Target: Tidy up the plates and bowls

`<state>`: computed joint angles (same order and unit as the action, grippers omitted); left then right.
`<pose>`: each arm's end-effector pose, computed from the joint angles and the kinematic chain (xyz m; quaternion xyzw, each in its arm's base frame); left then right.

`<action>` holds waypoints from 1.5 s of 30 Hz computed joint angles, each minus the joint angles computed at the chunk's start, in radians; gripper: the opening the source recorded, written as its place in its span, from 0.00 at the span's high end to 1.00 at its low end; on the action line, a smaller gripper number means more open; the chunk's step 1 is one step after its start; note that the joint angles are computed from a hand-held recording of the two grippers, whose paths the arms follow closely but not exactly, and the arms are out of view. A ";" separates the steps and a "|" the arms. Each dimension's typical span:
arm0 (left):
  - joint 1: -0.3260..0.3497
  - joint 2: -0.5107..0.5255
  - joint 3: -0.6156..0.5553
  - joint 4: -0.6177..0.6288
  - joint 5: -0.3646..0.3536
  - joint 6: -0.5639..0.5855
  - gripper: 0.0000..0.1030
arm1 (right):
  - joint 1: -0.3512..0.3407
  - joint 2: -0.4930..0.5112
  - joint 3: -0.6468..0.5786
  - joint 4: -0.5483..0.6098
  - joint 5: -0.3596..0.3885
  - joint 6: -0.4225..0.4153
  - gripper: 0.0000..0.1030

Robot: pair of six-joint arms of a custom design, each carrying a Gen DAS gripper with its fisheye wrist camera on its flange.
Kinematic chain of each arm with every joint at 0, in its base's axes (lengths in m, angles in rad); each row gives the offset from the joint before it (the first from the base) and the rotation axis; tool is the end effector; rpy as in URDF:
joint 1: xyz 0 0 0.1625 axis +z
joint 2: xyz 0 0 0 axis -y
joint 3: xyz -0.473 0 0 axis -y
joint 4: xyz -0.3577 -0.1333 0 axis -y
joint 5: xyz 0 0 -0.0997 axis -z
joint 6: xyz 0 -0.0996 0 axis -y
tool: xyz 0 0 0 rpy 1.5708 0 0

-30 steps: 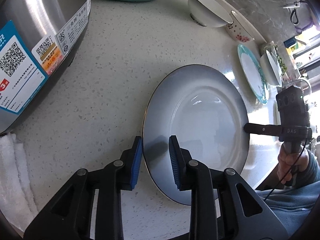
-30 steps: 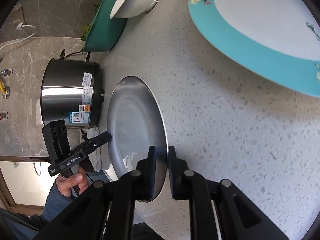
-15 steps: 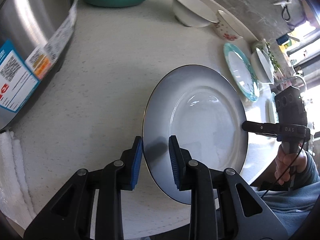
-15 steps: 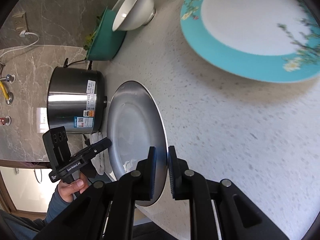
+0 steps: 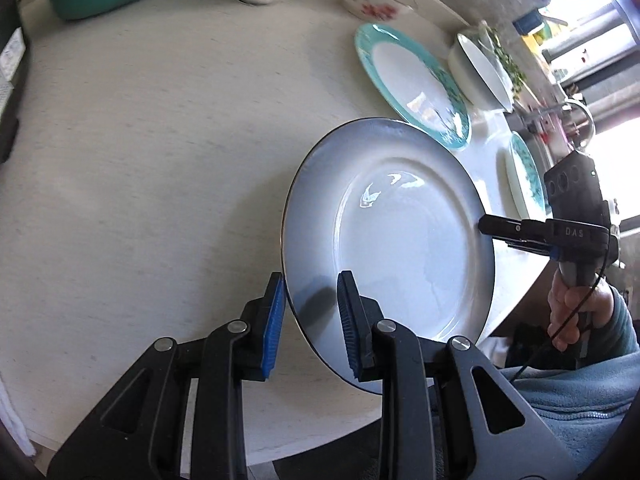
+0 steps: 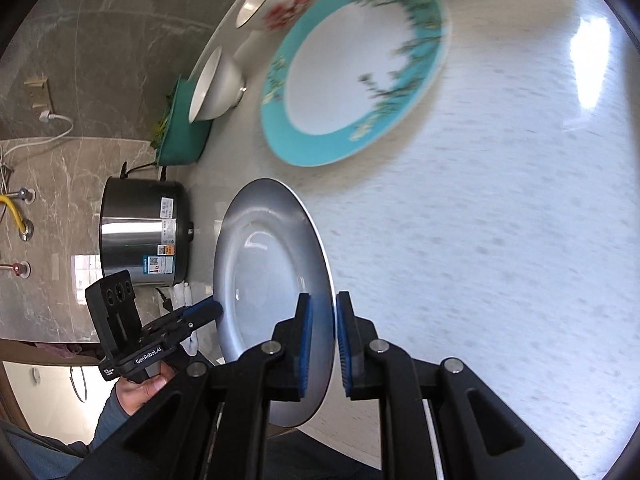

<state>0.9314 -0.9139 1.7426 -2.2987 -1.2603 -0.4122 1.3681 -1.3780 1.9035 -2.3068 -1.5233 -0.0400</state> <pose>-0.2387 -0.5954 0.1690 0.1196 0.9795 -0.0345 0.1585 0.0309 -0.5355 0.3708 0.0783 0.9911 -0.1071 0.0107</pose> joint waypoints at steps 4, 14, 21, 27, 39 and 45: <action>-0.020 0.030 0.000 -0.012 -0.009 -0.020 0.77 | -0.032 -0.030 0.011 0.010 0.007 -0.019 0.86; -0.043 0.076 0.002 -0.032 -0.018 -0.049 0.77 | -0.077 -0.050 0.000 0.050 0.006 -0.065 0.86; -0.041 0.084 0.000 -0.032 -0.013 -0.035 0.77 | -0.092 -0.053 0.000 0.058 0.005 -0.089 0.85; -0.039 0.084 -0.002 -0.034 -0.014 -0.027 0.77 | -0.101 -0.056 0.004 0.056 0.010 -0.100 0.85; -0.027 0.078 0.002 -0.079 -0.038 -0.029 0.45 | -0.080 -0.054 -0.001 0.057 -0.009 -0.110 0.72; -0.025 0.045 -0.012 -0.060 0.000 -0.023 0.33 | -0.038 -0.061 -0.002 0.024 -0.098 -0.107 0.59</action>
